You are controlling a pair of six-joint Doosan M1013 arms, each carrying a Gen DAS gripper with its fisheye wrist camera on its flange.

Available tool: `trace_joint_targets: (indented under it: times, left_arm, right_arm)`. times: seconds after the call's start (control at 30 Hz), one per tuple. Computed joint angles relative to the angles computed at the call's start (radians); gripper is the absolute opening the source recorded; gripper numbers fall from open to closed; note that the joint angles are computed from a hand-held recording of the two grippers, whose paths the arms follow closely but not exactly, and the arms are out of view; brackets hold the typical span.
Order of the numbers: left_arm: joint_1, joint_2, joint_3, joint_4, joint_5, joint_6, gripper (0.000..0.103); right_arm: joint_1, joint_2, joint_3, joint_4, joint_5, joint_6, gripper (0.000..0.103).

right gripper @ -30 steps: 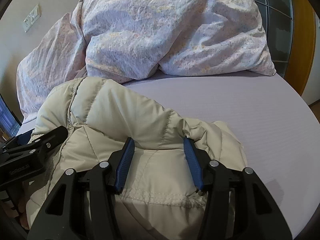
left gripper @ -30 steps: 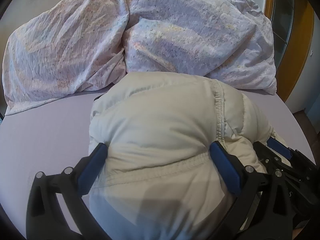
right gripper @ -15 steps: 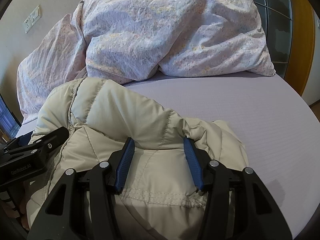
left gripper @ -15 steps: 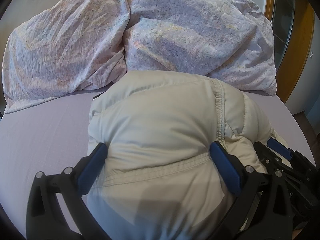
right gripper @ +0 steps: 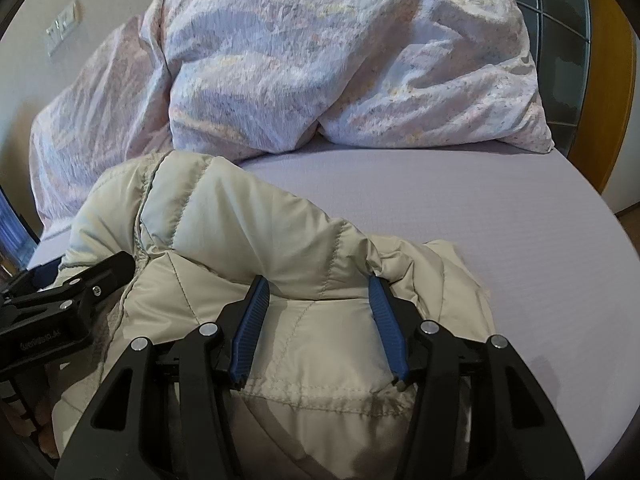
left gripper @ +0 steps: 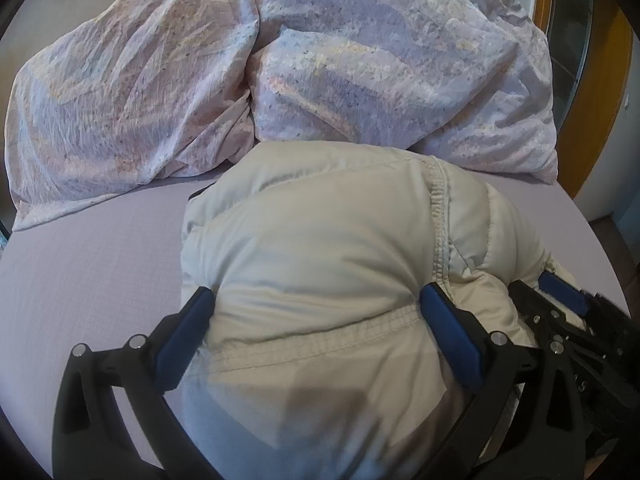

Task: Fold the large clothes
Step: 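Lift the beige jacket bundle with both grippers and flip it over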

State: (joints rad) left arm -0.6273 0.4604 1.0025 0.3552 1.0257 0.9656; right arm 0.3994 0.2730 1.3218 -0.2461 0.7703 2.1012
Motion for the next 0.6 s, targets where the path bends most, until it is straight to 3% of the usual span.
trace_joint_targets:
  times: [0.03, 0.1, 0.2, 0.33, 0.47, 0.6]
  left_arm:
    - [0.003, -0.005, -0.001, -0.021, 0.009, 0.014, 0.101]
    - [0.01, -0.024, 0.008, -0.056, 0.016, 0.03, 0.101]
    - [0.025, -0.063, 0.04, -0.114, 0.017, 0.055, 0.101]
    - [0.062, -0.119, 0.1, -0.213, 0.004, 0.101, 0.101]
    - [0.102, -0.132, 0.118, -0.315, 0.041, 0.111, 0.101]
    - [0.126, -0.134, 0.136, -0.407, 0.053, 0.121, 0.101]
  right_arm:
    - [-0.003, -0.002, -0.005, 0.026, 0.016, -0.016, 0.058]
    - [-0.021, -0.017, -0.012, 0.128, 0.037, -0.083, 0.074]
    - [-0.035, -0.048, 0.002, 0.153, 0.044, -0.087, 0.094]
    - [-0.122, -0.072, 0.005, 0.409, 0.102, -0.196, 0.101]
    - [-0.206, -0.044, -0.011, 0.664, 0.253, -0.266, 0.102]
    - [-0.247, -0.021, 0.009, 0.827, 0.321, -0.295, 0.102]
